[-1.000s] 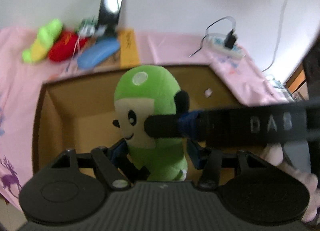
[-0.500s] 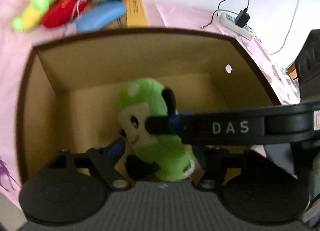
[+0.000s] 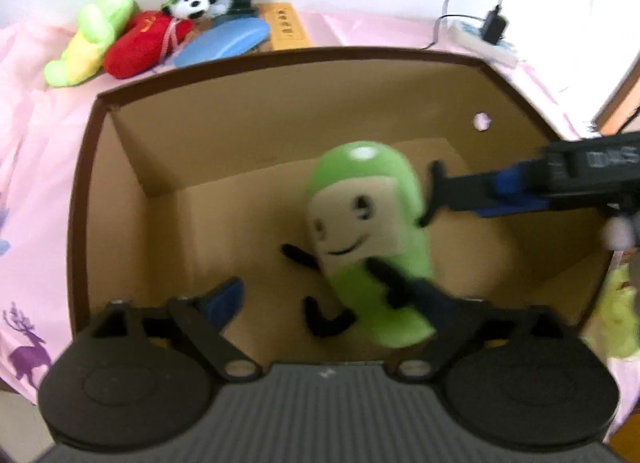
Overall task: Organize soft objects
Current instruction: 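Carry the green plush into the cardboard box and open the left tool, then withdraw the left tool from the box toward the pile of soft items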
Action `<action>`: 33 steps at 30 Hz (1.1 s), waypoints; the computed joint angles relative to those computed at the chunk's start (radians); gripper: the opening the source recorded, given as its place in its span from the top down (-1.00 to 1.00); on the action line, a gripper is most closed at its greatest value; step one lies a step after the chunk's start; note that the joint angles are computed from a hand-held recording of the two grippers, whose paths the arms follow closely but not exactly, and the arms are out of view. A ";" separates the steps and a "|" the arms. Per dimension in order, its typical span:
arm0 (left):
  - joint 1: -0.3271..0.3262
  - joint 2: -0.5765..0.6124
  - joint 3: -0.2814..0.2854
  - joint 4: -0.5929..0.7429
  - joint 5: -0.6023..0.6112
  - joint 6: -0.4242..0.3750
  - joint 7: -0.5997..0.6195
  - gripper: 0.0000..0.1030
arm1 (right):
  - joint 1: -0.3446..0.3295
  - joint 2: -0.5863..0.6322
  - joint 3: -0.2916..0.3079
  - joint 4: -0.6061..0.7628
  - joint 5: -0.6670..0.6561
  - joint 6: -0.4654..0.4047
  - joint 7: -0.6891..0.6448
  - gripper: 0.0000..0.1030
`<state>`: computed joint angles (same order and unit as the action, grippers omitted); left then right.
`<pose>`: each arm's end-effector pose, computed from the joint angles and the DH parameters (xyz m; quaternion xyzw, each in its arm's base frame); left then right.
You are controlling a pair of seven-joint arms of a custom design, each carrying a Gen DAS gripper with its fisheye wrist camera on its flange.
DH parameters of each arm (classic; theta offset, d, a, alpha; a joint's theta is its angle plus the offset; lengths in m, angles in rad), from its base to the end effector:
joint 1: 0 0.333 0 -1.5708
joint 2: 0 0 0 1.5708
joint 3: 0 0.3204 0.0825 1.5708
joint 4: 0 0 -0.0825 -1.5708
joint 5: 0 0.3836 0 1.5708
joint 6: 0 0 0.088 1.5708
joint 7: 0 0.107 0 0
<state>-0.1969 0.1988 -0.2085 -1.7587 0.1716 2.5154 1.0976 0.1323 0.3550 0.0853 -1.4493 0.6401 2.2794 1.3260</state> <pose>0.6109 -0.2525 0.5209 -0.6695 0.6874 -0.2444 0.1397 0.6914 0.1572 0.5471 -0.7023 0.6091 0.0452 0.3655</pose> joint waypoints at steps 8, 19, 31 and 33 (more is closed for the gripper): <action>0.015 -0.009 -0.023 -0.021 -0.050 0.047 0.181 -0.71 | 0.054 -0.060 -0.040 -0.073 -0.199 -0.026 0.086 0.37; 0.000 -0.033 -0.032 -0.059 -0.111 0.045 0.302 -0.76 | 0.037 -0.174 -0.046 -0.214 -0.169 -0.030 0.085 0.37; -0.035 -0.149 0.010 -0.113 0.172 0.117 -0.040 -0.81 | 0.044 -0.334 -0.044 -0.399 -0.029 0.175 -0.018 0.37; -0.041 -0.169 0.005 -0.111 0.244 0.095 -0.128 -0.81 | 0.053 -0.369 -0.046 -0.445 -0.010 0.233 -0.059 0.37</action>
